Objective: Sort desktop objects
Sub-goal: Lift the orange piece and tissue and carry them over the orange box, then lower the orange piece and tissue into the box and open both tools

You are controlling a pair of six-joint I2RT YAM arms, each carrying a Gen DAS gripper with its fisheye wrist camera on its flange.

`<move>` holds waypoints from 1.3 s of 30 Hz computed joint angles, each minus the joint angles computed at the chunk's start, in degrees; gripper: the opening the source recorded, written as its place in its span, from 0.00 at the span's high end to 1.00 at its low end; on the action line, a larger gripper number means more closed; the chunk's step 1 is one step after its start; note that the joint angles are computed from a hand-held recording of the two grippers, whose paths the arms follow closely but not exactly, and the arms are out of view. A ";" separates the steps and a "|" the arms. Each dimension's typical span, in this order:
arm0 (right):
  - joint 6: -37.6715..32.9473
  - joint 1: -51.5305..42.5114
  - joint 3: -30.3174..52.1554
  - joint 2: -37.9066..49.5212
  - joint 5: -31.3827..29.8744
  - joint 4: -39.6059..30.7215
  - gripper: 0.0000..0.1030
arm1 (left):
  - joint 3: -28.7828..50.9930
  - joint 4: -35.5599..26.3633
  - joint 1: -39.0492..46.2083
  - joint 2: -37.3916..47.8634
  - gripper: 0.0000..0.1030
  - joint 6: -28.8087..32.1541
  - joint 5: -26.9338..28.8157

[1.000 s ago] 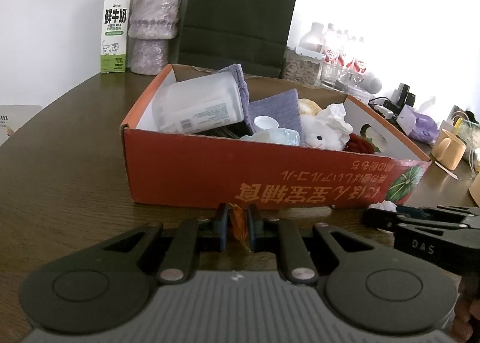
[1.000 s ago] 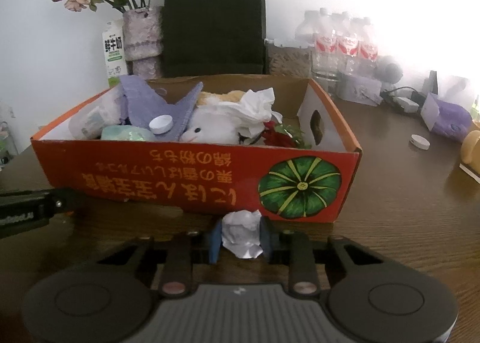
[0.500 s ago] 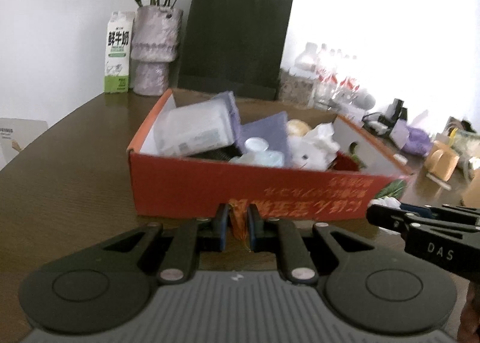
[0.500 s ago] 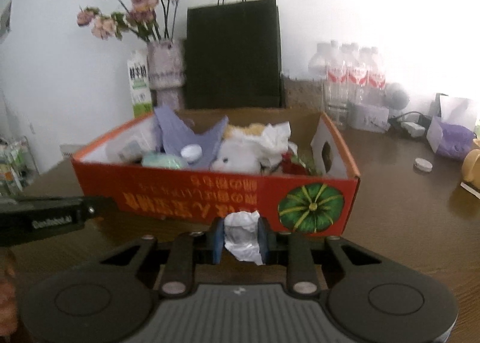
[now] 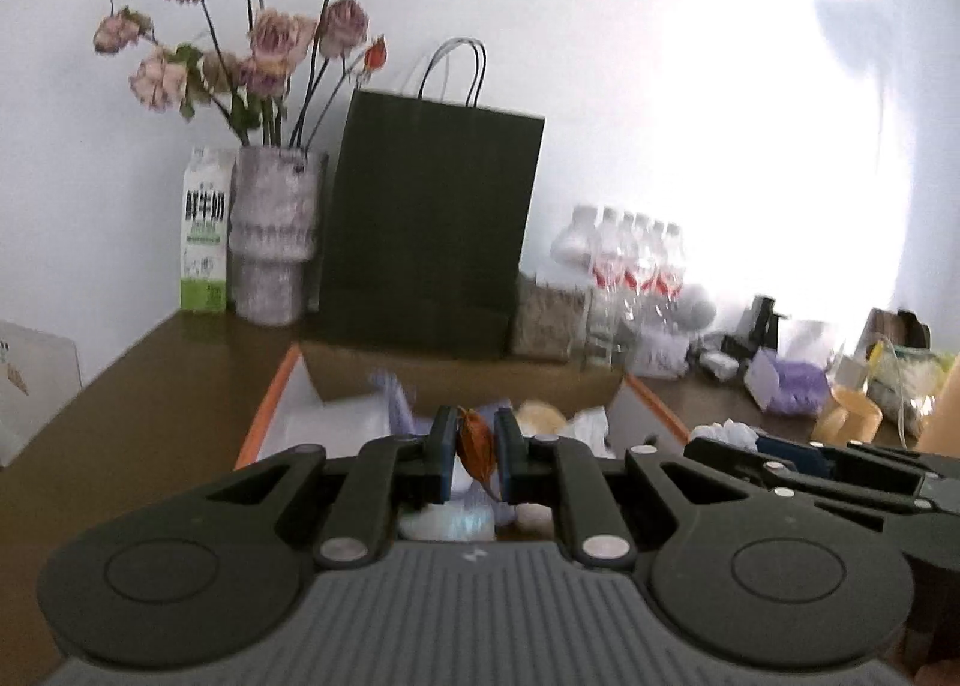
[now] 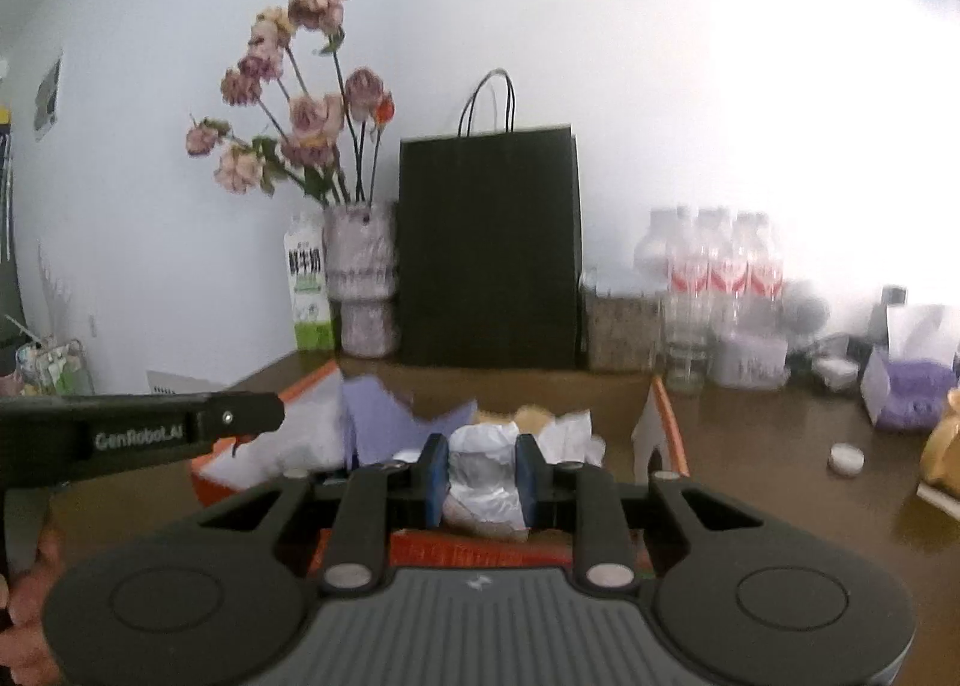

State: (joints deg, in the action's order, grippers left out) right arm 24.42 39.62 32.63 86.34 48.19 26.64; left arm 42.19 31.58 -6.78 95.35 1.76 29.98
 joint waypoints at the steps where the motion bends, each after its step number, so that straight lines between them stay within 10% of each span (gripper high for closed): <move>1: -0.95 -0.79 0.18 -0.10 -0.53 0.56 0.78 | 0.87 0.08 -0.56 0.38 0.86 -0.40 -0.66; 18: -6.64 -18.06 7.66 16.44 -15.63 9.15 0.78 | 20.58 -2.42 -8.00 22.98 0.86 2.10 -11.26; 29: -4.97 -18.20 7.51 18.91 -17.15 9.65 0.74 | 17.74 1.70 -9.43 23.87 0.82 6.02 -15.73; 39: -5.76 -15.94 3.51 14.76 -11.97 13.38 0.19 | 10.15 14.90 -10.10 20.57 0.05 4.53 -19.85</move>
